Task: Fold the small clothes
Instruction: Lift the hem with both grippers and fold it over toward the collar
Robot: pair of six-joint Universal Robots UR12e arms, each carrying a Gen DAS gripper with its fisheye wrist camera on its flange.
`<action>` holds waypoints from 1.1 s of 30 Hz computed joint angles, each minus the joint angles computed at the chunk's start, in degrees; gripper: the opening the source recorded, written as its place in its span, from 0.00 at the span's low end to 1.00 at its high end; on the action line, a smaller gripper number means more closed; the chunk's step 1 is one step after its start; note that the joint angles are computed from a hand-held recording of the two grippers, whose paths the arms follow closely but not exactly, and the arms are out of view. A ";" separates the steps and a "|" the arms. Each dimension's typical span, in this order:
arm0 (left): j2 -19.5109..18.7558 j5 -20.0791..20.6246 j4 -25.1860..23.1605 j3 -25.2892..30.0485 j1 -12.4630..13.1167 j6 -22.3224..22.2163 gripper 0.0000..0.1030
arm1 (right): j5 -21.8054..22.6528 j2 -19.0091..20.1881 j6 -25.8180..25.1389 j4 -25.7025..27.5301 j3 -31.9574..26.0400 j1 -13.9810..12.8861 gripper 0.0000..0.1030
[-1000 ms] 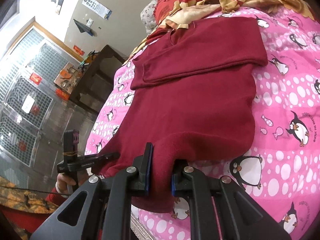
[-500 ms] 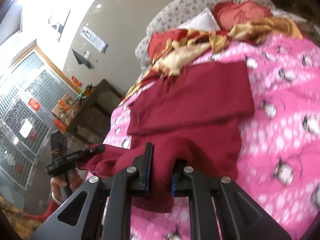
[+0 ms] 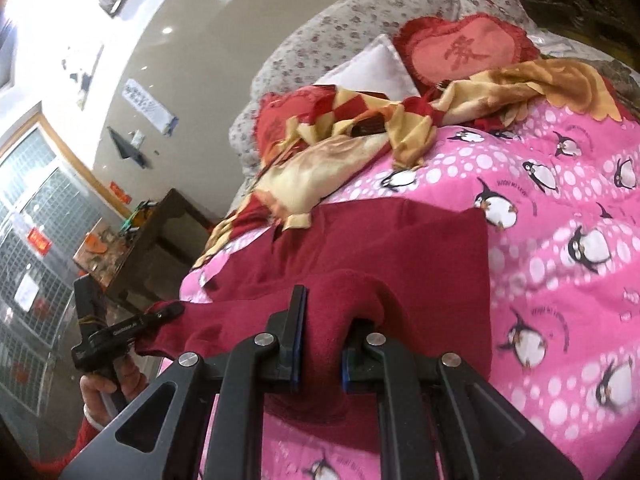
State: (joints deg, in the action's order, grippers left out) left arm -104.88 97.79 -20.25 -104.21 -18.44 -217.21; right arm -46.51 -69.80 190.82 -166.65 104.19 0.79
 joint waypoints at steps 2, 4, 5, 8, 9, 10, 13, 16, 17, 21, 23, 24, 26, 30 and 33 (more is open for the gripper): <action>-0.96 0.11 -0.77 1.00 0.27 0.39 0.05 | -0.69 1.34 0.54 0.99 -1.60 0.18 0.28; -2.07 -0.14 -1.61 2.29 0.67 0.71 0.05 | -1.47 2.54 0.62 2.05 -3.20 0.45 0.28; -2.61 -0.30 -1.97 2.89 0.92 0.72 0.05 | -1.89 2.99 0.54 2.42 -3.84 0.60 0.28; -4.16 -1.76 -3.48 4.48 2.00 -0.40 0.05 | -3.13 4.68 0.47 4.15 -6.27 1.08 0.28; -4.43 -2.27 -3.75 4.68 2.30 -0.79 0.05 | -3.36 5.22 0.42 4.69 -7.01 1.21 0.28; -4.70 -2.73 -4.05 4.90 2.57 -1.00 0.05 | -3.73 5.65 0.40 5.14 -7.61 1.33 0.28; -5.81 -4.08 -5.25 5.78 3.36 -1.20 0.05 | -3.90 7.24 1.02 7.37 -9.61 1.53 0.28; -6.32 -5.58 -5.37 6.01 3.89 -1.42 0.08 | -2.74 8.51 2.50 9.80 -10.92 1.27 0.28; -6.43 -6.89 -4.73 5.82 4.31 -1.70 0.09 | -2.09 8.77 3.00 10.42 -11.20 1.12 0.28; -5.97 -11.77 -3.44 5.23 5.68 -1.33 0.19 | 2.55 9.22 3.89 12.49 -12.16 -0.02 0.31; -5.42 -12.96 -1.51 4.71 6.09 -1.04 0.32 | 3.01 8.66 2.70 11.89 -11.97 -0.23 0.32; -5.19 -13.08 -0.90 4.64 6.18 -1.07 0.34 | 2.27 8.10 1.06 12.07 -11.87 -0.13 0.32; -4.74 -14.34 0.26 4.48 6.60 -1.26 0.37 | 1.48 7.24 -1.50 12.47 -11.74 0.10 0.33; -4.76 -15.14 0.46 5.08 6.83 -1.68 0.42 | 2.09 6.47 -1.70 11.34 -11.40 -0.08 0.35; -5.64 -15.59 -4.31 6.63 6.64 -1.40 0.57 | 5.49 7.37 -0.99 17.83 -12.93 -0.64 0.48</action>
